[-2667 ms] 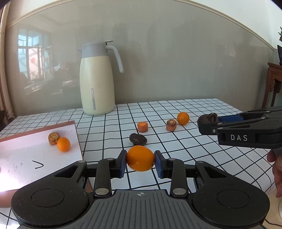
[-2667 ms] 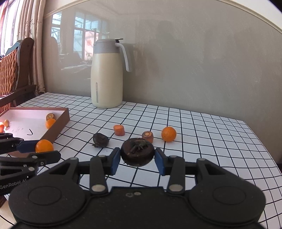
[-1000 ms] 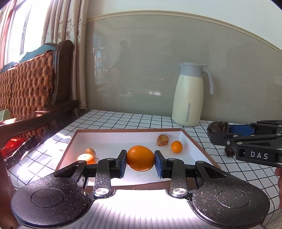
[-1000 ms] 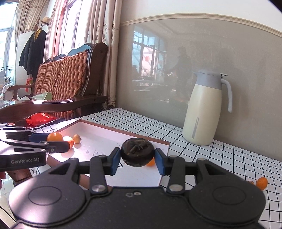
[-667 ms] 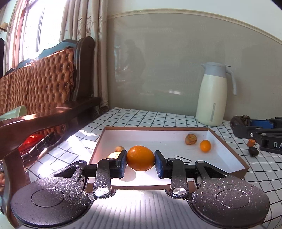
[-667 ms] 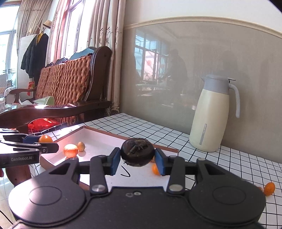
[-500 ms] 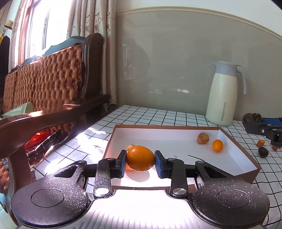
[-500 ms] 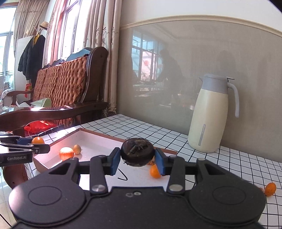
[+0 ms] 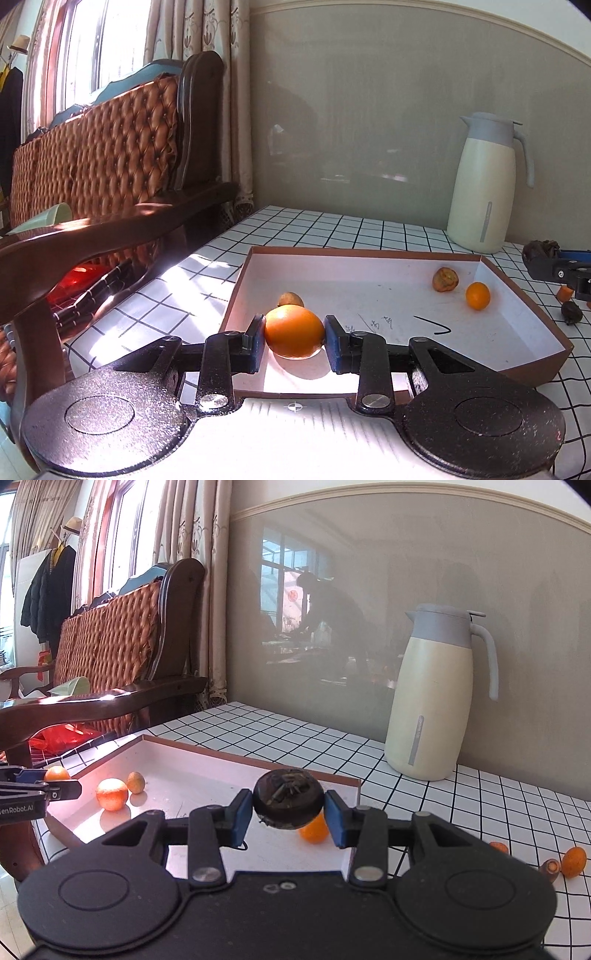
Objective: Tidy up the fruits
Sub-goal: 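Carry the mandarin with the left tool while the right carries the dark fruit to the box, then open the left tool to drop the mandarin into the box, then withdraw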
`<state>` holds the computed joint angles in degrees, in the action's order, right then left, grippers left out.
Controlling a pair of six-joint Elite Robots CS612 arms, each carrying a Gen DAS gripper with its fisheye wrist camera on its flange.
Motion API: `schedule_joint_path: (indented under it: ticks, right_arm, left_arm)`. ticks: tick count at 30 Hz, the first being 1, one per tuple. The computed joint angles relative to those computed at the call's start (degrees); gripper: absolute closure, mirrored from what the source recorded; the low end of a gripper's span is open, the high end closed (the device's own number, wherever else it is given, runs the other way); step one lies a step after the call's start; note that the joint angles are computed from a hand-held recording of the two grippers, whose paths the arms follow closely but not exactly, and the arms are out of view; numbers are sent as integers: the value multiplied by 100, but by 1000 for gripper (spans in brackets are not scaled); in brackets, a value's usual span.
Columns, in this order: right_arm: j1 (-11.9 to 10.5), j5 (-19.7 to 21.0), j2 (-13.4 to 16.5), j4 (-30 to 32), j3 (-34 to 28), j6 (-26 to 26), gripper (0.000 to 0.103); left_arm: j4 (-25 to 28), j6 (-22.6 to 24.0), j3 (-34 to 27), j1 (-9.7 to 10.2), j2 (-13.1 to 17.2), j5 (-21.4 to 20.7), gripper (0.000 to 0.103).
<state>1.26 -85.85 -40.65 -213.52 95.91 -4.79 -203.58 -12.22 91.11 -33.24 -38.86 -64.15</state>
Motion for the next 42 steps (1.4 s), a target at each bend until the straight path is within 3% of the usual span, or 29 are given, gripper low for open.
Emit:
schedule_joint_path:
  ticks: [21,22,23,24,25,26,28,42]
  right_arm:
    - [-42,23,154,468,-237,-68,69]
    - [-32,1,167,496,-263,-107,67]
    - [-7,-106,191,463,-290,-166,56]
    - [27,-293,241,299,-322,-206,39]
    - [57,-469,296,77,-346,-202,5]
    - [58,-539,332,-122,-358,-179,9]
    - [19,-387,287,-17,-336,-89,9]
    - [37,-456,299,268,-364,-161,6]
  left_arm:
    - [468,-252,-239,88,107,89,69]
    - [462,-247,-245,80,114,159,69]
    - [424,-233,-253,62,127,293,68]
    - [334,-209,-257,44,143,428,51]
    - [185,-175,-256,30,163,524,13]
    - [-80,-88,-258,16,200,613,1]
    - [-285,30,-265,0,221,667,0]
    - [-63,79,-277,4,203,456,0]
